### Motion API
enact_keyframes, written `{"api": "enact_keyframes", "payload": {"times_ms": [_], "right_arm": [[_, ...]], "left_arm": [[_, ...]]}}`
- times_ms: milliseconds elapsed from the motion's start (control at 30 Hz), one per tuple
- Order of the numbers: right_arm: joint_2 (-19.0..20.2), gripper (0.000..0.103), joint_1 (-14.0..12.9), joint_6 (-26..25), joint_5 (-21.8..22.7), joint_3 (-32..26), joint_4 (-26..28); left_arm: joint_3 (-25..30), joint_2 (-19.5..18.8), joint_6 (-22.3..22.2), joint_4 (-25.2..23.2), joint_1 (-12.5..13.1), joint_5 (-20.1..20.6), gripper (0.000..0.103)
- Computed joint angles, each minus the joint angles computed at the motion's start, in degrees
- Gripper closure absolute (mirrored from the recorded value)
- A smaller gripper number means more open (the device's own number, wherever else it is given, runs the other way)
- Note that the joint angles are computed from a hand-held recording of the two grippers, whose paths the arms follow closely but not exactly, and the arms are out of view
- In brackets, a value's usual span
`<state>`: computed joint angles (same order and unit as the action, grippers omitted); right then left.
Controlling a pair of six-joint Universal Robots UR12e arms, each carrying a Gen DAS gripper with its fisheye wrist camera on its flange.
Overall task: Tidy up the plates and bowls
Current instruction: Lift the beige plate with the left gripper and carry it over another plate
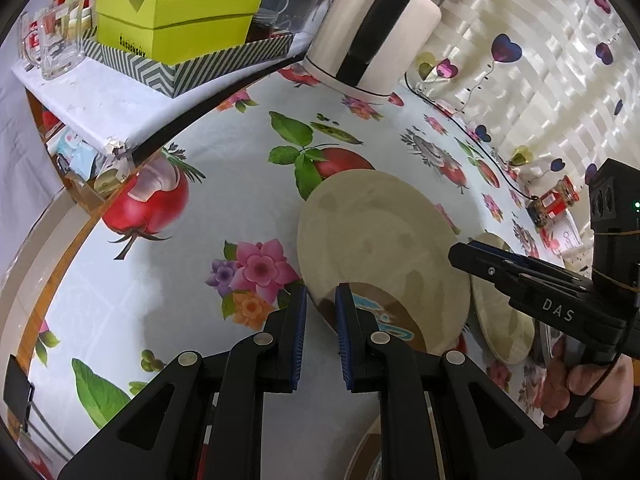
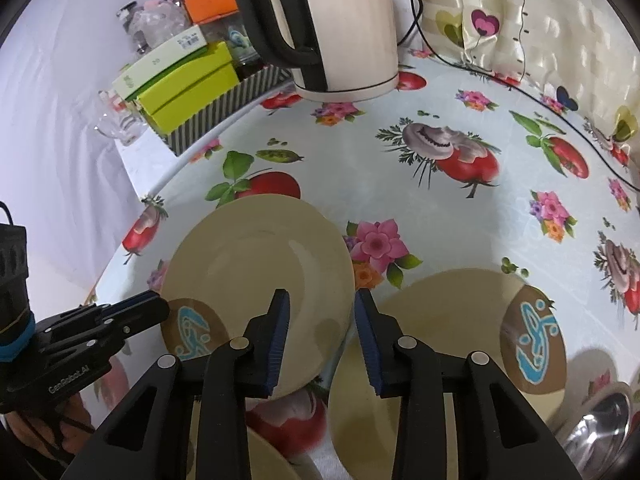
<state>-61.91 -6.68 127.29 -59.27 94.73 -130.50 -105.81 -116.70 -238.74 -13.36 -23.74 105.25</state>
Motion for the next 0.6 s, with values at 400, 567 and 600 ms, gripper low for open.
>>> {"api": "enact_keyframes", "payload": {"times_ms": [400, 567, 600], "right_arm": [[1.37, 0.08, 0.27, 1.45, -0.32, -1.33, 0.79], [1.75, 0.081, 0.07, 1.26, 0.45, -2.01, 2.4], [1.86, 0.081, 0.07, 1.2, 0.46, -2.19, 2.84]], "left_arm": [[0.07, -0.41, -0.94, 0.87, 0.22, 0.35, 0.088], [-0.79, -0.09, -1.87, 2.3, 0.64, 0.44, 0.088], [-0.88, -0.11, -1.75, 2.71, 0.79, -0.12, 0.088]]}}
